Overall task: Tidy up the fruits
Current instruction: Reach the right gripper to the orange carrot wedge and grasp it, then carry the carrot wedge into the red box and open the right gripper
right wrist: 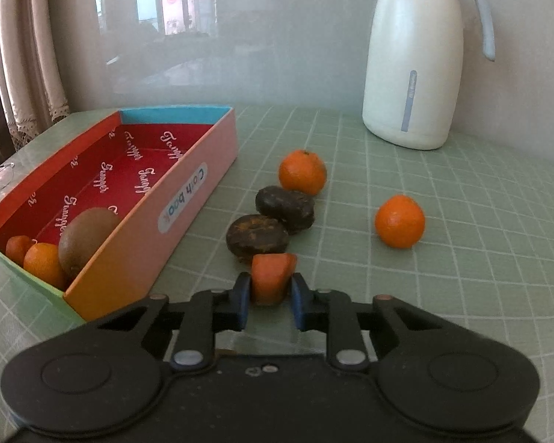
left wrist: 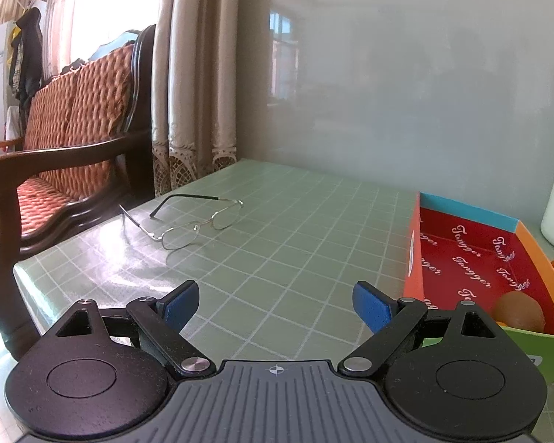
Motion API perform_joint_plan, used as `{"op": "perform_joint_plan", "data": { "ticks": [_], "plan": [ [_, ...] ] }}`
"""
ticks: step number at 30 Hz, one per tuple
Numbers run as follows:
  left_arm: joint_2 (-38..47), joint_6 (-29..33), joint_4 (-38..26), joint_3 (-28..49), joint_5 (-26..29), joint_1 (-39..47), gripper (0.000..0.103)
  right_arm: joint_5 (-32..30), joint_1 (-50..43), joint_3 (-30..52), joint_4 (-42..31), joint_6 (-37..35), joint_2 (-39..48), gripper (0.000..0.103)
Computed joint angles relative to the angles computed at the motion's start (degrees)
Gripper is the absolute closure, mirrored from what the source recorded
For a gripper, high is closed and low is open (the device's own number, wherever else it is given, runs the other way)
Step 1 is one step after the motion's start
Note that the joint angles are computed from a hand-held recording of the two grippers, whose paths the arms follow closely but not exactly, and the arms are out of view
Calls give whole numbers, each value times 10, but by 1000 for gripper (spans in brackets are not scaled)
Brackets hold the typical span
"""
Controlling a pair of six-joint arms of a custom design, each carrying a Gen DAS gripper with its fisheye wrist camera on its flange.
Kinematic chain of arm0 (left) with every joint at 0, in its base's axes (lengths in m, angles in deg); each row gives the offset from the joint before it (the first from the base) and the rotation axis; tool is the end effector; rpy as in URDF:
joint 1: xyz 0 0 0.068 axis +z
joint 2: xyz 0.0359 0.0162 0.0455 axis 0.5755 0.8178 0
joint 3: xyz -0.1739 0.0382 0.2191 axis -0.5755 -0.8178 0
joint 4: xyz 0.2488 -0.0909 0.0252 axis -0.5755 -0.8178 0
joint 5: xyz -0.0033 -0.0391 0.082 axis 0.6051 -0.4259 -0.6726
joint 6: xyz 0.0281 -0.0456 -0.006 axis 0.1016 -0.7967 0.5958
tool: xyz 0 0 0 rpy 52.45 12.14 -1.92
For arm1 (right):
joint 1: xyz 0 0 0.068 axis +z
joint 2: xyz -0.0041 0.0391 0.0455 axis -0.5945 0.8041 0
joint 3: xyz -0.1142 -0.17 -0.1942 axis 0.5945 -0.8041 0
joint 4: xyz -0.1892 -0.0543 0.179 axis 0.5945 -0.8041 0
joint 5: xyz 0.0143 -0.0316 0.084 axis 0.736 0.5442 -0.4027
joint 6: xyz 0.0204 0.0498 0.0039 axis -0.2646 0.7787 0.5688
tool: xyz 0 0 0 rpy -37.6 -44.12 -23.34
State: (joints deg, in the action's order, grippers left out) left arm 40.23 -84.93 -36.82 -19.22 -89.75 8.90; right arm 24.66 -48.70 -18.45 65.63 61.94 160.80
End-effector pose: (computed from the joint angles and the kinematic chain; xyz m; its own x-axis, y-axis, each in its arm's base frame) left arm 0.2378 -0.0853 0.1080 -0.3439 -0.2861 -0.8944 -0.6157 0.7879 -0.0153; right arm 0.3910 -0.0682 0.1060 -0.6033 -0.2576 -0.7548 -0.4064 0.9136 0.0131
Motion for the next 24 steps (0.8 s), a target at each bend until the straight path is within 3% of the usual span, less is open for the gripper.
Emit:
{"op": "perform_joint_plan", "data": {
  "ticks": [24],
  "plan": [
    [-12, -9, -14, -17, -4, 11, 13, -69, -6, -36, 68, 36, -41, 83]
  ]
}}
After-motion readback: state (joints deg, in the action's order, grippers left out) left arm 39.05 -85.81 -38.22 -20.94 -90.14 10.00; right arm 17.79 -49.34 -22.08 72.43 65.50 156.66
